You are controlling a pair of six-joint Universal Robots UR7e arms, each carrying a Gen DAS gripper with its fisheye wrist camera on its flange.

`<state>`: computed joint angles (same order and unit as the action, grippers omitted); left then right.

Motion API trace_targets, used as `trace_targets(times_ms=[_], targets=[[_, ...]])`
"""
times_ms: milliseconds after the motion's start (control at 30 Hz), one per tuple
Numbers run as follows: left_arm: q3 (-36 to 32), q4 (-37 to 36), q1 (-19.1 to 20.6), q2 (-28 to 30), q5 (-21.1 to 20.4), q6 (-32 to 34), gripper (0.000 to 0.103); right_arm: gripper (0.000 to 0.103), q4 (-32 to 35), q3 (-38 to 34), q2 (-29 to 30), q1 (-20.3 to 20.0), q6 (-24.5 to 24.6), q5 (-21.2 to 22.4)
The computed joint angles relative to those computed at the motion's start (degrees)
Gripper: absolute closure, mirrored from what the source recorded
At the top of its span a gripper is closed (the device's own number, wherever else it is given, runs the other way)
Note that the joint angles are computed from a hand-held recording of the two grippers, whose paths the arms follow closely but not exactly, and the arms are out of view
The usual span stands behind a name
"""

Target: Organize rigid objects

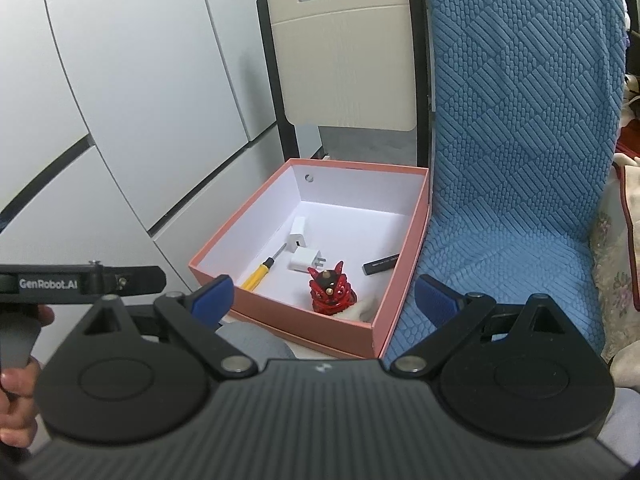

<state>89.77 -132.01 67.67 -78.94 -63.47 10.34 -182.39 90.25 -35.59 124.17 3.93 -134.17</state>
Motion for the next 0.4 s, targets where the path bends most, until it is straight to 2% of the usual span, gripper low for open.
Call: trace_targets(times_ms=[400], targets=[[0.56,-0.22,-0.04,-0.52,-0.18,0.29,0.006,0.004,-0.35,-0.21,0.11,0.13,-0.29,-0.47]])
